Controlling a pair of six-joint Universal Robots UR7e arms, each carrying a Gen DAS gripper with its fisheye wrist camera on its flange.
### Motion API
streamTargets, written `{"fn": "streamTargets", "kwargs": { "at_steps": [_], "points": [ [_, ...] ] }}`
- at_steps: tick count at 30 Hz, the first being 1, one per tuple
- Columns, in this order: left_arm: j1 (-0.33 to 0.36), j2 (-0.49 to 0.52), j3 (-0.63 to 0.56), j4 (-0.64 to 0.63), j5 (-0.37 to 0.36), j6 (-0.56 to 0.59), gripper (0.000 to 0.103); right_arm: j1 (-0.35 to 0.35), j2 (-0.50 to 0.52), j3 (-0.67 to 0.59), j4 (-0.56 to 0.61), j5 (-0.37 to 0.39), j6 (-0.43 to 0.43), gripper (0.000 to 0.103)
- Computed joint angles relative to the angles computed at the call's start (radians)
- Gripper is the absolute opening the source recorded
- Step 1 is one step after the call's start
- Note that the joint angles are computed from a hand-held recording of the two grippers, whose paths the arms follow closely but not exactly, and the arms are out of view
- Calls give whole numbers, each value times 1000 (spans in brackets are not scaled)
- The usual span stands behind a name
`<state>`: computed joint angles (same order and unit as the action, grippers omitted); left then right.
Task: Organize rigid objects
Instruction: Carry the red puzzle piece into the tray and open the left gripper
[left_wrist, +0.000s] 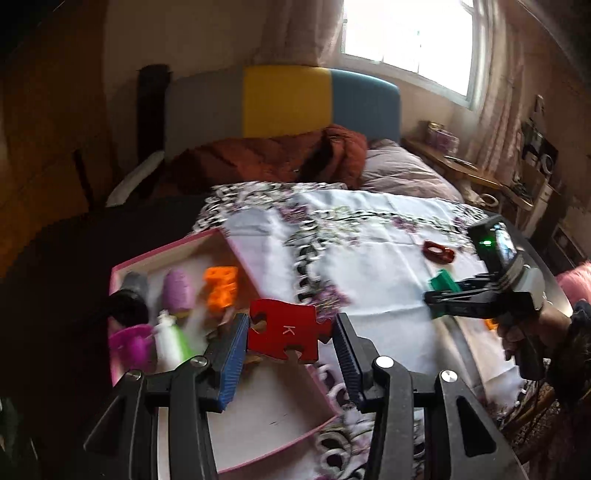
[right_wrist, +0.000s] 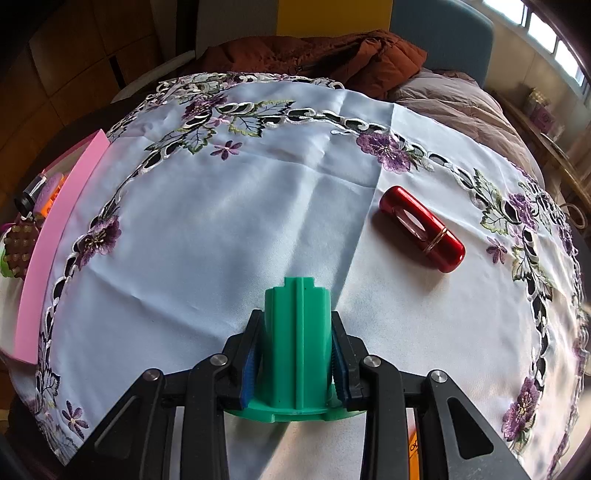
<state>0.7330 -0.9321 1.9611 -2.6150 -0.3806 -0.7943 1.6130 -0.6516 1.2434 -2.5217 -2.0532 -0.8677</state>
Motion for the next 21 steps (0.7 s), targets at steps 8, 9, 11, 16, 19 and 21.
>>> {"fn": "streamTargets", "kwargs": {
  "at_steps": [8,9,11,16,19,21],
  "points": [
    [11,-137,120,172,-6,-282,47,1,-1,9,-20,-5,-14,34],
    [14,-162,141,190,-15,-327,47,1,-1,10,-22,-6,-15,34],
    [17,-193,166,228,-23,-389,47,2,-1,11,-23,-7,-17,34],
    [30,-264,237,268,-51,-519,47,3,0,10,-23,-13,-19,33],
    [46,-274,254,248,-71,-518,47,4,0,10,-23,-13,-19,33],
    [57,-266,258,196,-76,-484,47,4,-1,11,-25,-14,-18,33]
  ]
}}
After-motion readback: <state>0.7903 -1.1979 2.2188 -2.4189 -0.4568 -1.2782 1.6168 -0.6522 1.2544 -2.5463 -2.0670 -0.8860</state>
